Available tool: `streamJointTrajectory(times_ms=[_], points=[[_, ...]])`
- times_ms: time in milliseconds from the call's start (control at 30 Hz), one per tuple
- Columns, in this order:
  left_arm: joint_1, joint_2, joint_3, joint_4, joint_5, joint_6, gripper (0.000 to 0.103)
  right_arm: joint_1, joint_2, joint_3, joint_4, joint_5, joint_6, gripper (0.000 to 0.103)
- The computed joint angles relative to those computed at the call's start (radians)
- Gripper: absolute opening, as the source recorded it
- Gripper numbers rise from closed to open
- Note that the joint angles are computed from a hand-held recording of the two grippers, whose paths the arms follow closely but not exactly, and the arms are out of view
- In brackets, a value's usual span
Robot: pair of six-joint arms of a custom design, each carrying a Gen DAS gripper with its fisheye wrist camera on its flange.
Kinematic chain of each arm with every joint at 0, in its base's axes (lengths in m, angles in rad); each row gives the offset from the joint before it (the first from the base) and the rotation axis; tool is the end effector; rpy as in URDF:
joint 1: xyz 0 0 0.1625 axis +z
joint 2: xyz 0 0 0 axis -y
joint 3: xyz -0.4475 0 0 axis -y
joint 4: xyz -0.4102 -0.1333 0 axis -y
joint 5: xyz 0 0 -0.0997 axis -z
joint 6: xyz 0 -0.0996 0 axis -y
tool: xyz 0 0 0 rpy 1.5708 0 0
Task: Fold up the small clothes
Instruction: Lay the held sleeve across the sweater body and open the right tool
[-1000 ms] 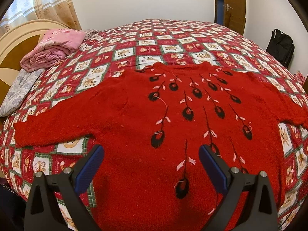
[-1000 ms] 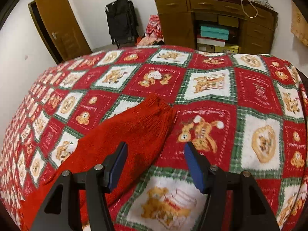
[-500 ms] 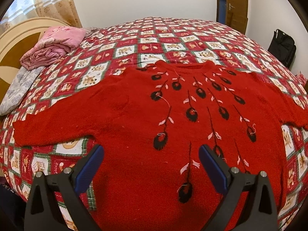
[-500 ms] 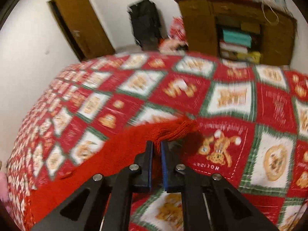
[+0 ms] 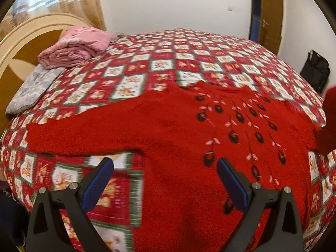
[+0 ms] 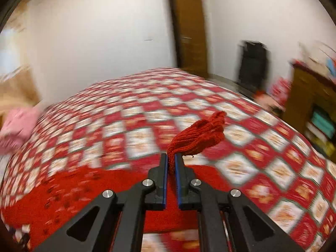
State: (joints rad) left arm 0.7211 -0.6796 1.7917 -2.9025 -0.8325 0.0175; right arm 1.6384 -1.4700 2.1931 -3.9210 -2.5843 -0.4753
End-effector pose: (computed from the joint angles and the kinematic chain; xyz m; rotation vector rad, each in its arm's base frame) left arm -0.3507 -0.5750 0.0258 0.9449 2.2923 -0.6372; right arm 0.0757 -0.3954 0.4388 -0.4410 -1.6606 1.3685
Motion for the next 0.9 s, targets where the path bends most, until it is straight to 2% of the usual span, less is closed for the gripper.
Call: streamJointTrajectory(times_ms=[200, 333, 433, 633, 800, 900], points=[[0.035, -0.037, 0.015, -0.024, 0.044, -0.009, 0.101, 0.085, 0.331, -0.183, 0.075, 0.052, -0.01, 0.006], [0.06, -0.062, 0.025, -0.034, 0.075, -0.019, 0.101, 0.104, 0.522, -0.28, 0.142, 0.09, -0.009, 0.006], [0.077, -0.074, 0.028, -0.033, 0.094, -0.025, 0.101, 0.103, 0.62, -0.332, 0.188, 0.096, -0.003, 0.006], [0.11, -0.08, 0.018, -0.011, 0.099, -0.057, 0.101, 0.093, 0.706, -0.381, 0.23, 0.12, 0.019, 0.006], [0.108, -0.073, 0.019, -0.033, 0.102, -0.037, 0.101, 0.085, 0.732, -0.408, 0.275, 0.157, 0.032, 0.006], [0.108, -0.08, 0.023, -0.038, 0.105, -0.034, 0.101, 0.086, 0.738, -0.424, 0.332, 0.18, 0.073, 0.006]])
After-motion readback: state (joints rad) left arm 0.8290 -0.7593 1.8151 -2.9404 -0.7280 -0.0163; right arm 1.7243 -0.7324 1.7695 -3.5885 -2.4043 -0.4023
